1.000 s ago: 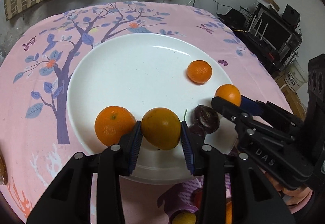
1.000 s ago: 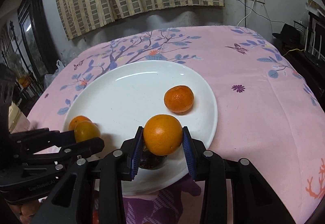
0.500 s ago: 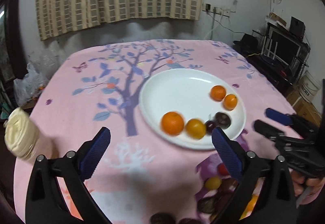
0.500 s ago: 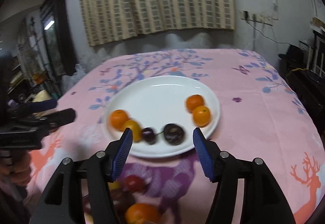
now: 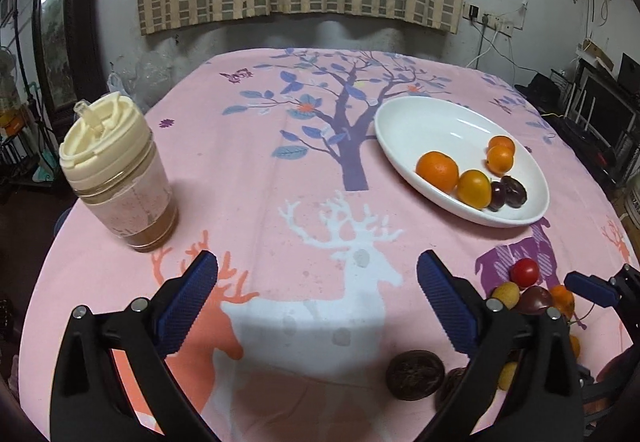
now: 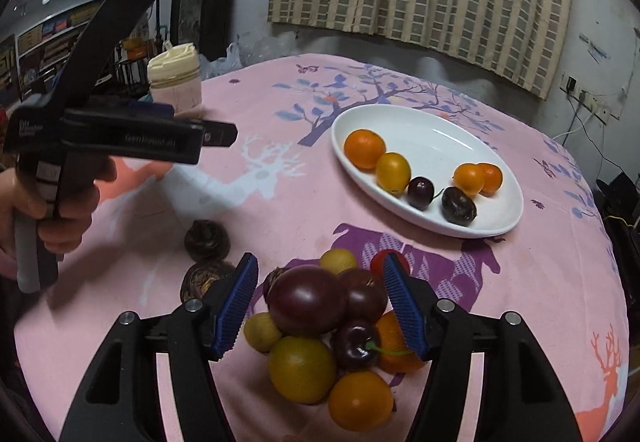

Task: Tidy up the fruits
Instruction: 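Grasp the dark red plum with the right tool while the left tool grasps a mangosteen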

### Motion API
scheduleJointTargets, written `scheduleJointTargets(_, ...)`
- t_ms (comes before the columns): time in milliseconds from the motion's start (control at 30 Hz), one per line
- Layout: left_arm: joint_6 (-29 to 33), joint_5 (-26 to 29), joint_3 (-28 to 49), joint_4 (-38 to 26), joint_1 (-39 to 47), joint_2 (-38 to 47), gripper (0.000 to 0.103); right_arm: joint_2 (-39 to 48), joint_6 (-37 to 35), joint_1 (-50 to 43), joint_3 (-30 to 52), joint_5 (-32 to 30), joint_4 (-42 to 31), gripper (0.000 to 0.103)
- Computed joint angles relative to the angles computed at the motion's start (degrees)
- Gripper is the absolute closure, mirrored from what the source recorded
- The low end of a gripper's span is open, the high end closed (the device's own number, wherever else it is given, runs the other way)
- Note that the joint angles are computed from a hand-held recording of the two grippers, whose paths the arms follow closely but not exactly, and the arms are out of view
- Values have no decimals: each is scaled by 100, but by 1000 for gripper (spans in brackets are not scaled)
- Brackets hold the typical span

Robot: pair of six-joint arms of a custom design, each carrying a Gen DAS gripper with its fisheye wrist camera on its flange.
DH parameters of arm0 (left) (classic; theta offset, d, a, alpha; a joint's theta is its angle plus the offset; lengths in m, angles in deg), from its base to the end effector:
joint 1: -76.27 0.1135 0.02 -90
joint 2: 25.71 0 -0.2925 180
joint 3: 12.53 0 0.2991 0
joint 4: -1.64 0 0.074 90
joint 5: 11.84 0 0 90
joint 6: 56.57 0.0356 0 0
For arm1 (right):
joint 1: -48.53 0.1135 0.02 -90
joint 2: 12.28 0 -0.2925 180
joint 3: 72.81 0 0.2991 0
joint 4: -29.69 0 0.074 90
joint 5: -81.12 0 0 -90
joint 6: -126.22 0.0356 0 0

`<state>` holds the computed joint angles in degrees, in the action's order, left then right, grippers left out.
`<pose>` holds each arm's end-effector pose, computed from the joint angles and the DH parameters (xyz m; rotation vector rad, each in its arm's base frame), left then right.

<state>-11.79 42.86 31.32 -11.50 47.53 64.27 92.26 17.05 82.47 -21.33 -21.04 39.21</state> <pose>0.2553 -0.1165 0.1018 -0.5399 2.2954 0.2088 0.2879 0.2028 0.0826 -1.1405 2.0429 0.3758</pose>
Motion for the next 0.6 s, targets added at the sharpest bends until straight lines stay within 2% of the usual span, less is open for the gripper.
scheduleJointTargets(300,9,142,-78,70,39,-4,5,256,-238,149,38,443,110,49)
scheduleJointTargets(500,-69,154,-114,50,30,-14,5,282,-225,123,15,394,196,53)
scheduleJointTargets(567,-76,195,-137,47,30,-35,5,247,-234,97,5,301,174,63)
scheduleJointTargets(600,-49,241,-150,63,46,-49,5,199,-187,33,20,96,78,63)
